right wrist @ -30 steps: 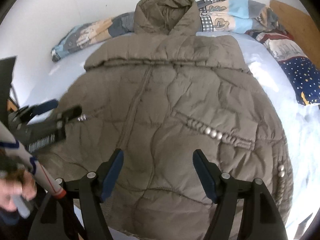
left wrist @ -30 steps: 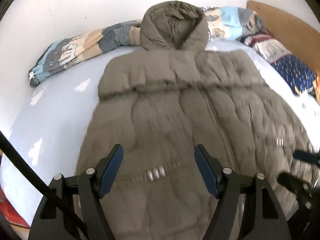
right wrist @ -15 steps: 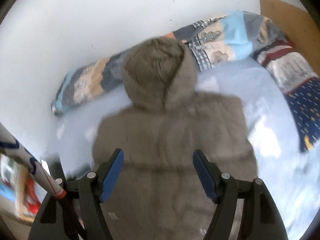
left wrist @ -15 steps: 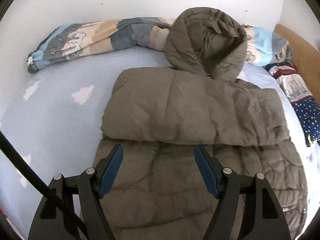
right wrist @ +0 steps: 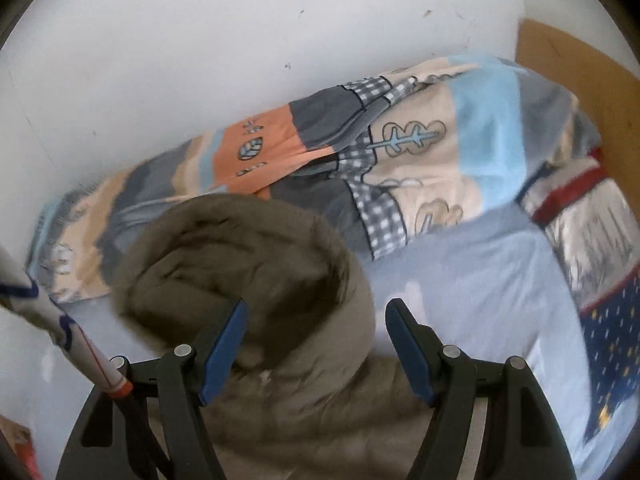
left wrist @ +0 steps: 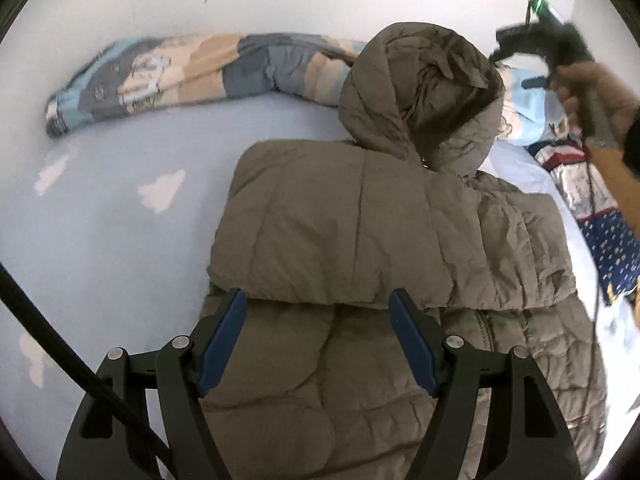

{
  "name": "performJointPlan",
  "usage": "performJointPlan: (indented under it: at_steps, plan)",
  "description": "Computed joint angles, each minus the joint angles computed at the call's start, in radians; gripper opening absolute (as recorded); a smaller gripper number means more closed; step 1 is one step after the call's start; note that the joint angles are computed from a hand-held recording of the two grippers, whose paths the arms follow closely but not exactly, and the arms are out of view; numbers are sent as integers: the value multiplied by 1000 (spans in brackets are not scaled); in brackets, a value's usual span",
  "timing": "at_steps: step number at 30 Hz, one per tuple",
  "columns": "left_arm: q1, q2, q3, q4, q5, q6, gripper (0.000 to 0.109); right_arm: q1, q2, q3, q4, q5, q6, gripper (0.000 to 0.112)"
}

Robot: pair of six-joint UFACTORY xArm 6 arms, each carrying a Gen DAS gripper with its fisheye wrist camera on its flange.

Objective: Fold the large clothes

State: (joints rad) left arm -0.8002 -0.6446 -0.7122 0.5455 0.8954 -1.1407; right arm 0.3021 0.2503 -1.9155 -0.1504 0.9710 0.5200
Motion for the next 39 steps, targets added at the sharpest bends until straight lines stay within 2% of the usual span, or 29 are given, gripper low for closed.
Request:
performJointPlan:
  at_steps: [2, 3, 4, 5, 6, 7, 11, 13, 17, 18, 20, 22, 26, 28, 30, 34, 37, 39]
  plan:
    - [20, -2, 13, -20, -18, 7, 73, -4, 108, -129, -40, 59, -39, 75]
    - [30, -2, 17, -33, -26, 20, 73, -4, 128, -154, -56, 77, -41, 63]
    - [35, 1, 17, -39, -30, 27, 73, -8, 148, -165, -61, 52, -51, 46]
    - [43, 4, 18, -48, -37, 41, 73, -13, 163, -171, -62, 36, -55, 39]
    - [47, 6, 17, -47, -37, 47, 73, -14, 177, -181, -72, 38, -48, 20]
    - [48, 7, 16, -40, -33, 46, 73, -15, 168, -152, -82, 16, -41, 7]
    - [53, 26, -7, -23, -24, 49, 73, -16, 14, 110, -119, -185, -3, 6]
    - [65, 52, -34, 11, -30, 48, 73, -16, -55, 207, -113, -248, -4, 6]
    - [121, 238, -239, 85, -66, 165, 73, -22, -161, 328, -73, -291, -44, 6]
    - [144, 289, -297, 75, -106, 208, 77, -22, -188, 356, -73, -296, -49, 6]
    - [185, 371, -391, -20, -153, 304, 80, -23, -247, 418, -60, -312, -70, 6]
    - [217, 422, -457, -96, -207, 343, 80, -21, -299, 473, -53, -327, -94, 5]
    - [264, 401, -440, -252, -341, 338, 80, -15, -445, 636, -26, -378, -141, 5]
    - [268, 378, -409, -284, -370, 330, 80, 4, -547, 748, -37, -411, -146, 5]
    - [251, 377, -398, -312, -362, 352, 80, 26, -656, 861, -26, -425, -154, 5]
    - [200, 416, -404, -361, -329, 405, 80, 81, -841, 1036, -20, -388, -119, 5]
    - [150, 503, -449, -348, -191, 412, 80, 114, -927, 1153, -57, -346, -79, 5]
    - [126, 545, -447, -304, -128, 382, 80, 106, -947, 1217, -8, -337, -78, 5]
